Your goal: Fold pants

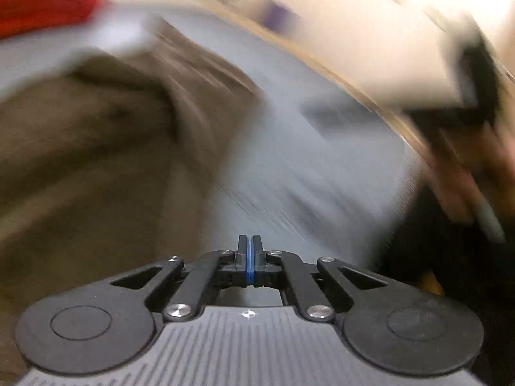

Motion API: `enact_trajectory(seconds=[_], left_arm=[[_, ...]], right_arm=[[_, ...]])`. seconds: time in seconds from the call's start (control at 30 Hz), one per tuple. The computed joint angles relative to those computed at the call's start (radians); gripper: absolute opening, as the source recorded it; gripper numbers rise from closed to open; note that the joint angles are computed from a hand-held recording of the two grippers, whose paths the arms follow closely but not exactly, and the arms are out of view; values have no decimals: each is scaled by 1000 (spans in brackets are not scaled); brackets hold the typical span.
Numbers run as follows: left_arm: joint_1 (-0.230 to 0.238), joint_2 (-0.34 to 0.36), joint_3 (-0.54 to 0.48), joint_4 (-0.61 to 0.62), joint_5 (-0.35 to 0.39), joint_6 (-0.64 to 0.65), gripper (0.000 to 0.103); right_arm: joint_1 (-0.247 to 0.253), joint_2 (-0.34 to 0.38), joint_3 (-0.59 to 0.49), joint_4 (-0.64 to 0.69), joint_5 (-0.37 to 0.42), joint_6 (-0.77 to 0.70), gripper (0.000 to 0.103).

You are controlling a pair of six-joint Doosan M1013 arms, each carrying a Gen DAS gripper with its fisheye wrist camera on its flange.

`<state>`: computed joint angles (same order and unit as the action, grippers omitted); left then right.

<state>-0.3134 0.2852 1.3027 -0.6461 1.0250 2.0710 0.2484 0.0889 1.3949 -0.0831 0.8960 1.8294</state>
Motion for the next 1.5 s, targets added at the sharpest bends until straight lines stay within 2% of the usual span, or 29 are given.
enact_trajectory(seconds=[0.03,0.1,0.17,0.2,0.3,0.4,0.43,0.53,0.63,0.67,0.77,0.87,0.93,0.97,1.07,1.2,1.3,1.43,1.5], left_arm=[[-15,-12,13,49,15,39,0],[-39,-31,26,154,-11,32,4],[-11,-42,39,84,-73,-15,21],[9,-50,52,31,-129,-61,36],[51,-74,97,-37,-266,-208,38],[53,-76,98,120,-313,-437,38],[49,-77,98,192,-316,-516,38],[39,-67,70,389,-261,-711,38],[60,-43,35,467,-171,-843,37],[71,-39,32,452,-151,-880,36],[100,-40,46,388,-153,-899,36],[95,-47,46,412,-143,-871,37],[82,-36,31,454,-139,-862,37],[72,-40,34,474,-141,-866,38],[50,-26,41,524,-164,-859,38],[32,-16,41,573,-171,-845,38],[21,-21,47,598,-168,-837,39],[9,-13,40,619,-169,-843,44],[6,-8,34,624,-169,-849,46]], right_arm=[[-2,5,-7,4,-4,7,33],[-6,21,-27,11,1,22,33],[-8,42,-51,14,12,31,33],[-8,51,-60,14,13,29,33],[1,90,-99,4,17,1,33],[9,143,-158,11,23,-41,33],[11,167,-187,16,31,-50,33],[14,243,-281,19,70,-65,33],[12,345,-417,35,155,-64,39],[10,380,-466,54,194,-52,45],[8,459,-570,77,282,0,52],[16,514,-638,65,369,16,60],[27,520,-643,27,381,-26,57],[32,513,-632,4,375,-51,50],[21,455,-555,8,344,-88,8],[-15,315,-378,-12,225,-42,7],[-60,182,-226,22,158,-23,7],[-96,43,-65,40,130,38,6],[-91,-24,18,36,122,76,6]])
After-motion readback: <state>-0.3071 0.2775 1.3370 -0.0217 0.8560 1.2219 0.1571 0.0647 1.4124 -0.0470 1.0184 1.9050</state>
